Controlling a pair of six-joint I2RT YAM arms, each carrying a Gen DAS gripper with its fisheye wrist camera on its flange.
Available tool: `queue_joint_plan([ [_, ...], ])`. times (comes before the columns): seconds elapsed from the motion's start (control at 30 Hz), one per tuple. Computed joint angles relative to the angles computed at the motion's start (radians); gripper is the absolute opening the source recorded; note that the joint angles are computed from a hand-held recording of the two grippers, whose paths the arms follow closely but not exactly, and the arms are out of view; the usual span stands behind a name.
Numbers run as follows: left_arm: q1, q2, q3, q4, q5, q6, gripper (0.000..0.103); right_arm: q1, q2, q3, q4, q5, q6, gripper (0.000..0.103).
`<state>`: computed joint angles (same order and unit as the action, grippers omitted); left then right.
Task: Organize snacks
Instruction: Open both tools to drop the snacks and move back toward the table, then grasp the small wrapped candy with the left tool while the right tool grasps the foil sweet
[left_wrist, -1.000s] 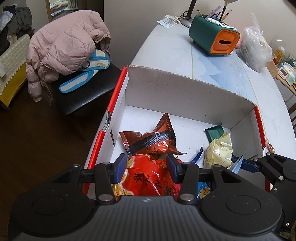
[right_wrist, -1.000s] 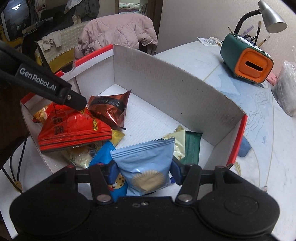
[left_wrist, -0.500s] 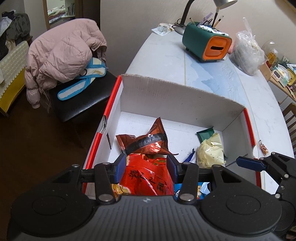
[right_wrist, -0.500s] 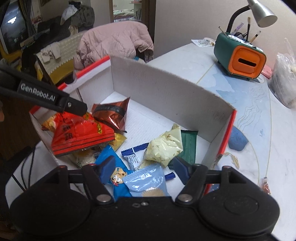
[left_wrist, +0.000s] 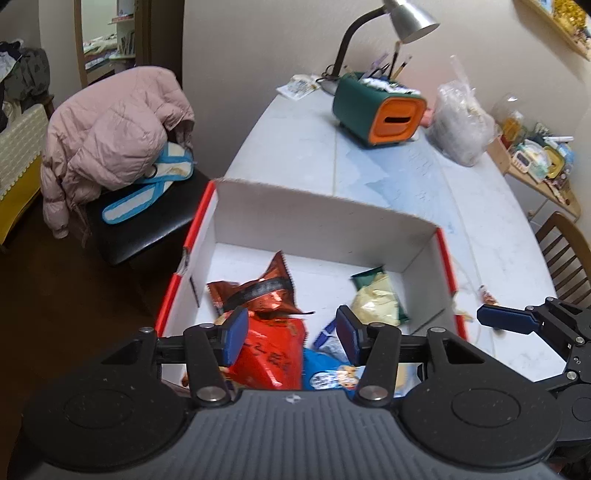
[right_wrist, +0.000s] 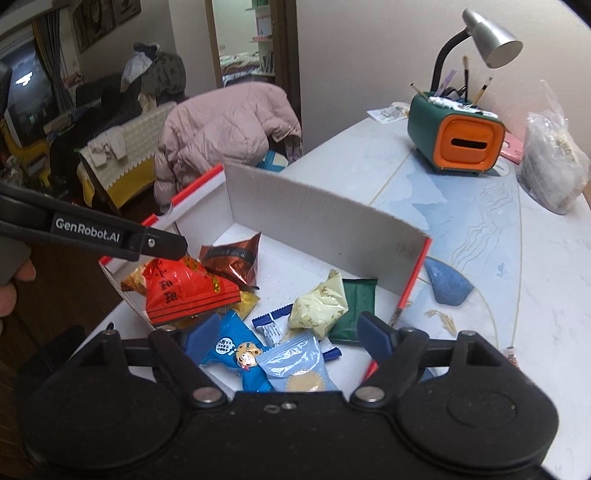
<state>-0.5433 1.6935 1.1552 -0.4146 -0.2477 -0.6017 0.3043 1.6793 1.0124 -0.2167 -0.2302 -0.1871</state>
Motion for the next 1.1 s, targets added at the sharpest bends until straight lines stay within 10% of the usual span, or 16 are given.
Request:
queue_joint_plan([
  [0.67, -0.238, 0.149, 0.236, 0.032, -0.071, -0.016, 0.073, -0.337, -0.234, -0.169, -0.004, -0.170, -0.138, 0.096],
  [1.1, -0.313, 0.466, 0.637, -0.068, -0.032, -0.105, 0.081, -0.610, -0.138, -0.153, 0.018, -0.270, -0.316, 0.103],
])
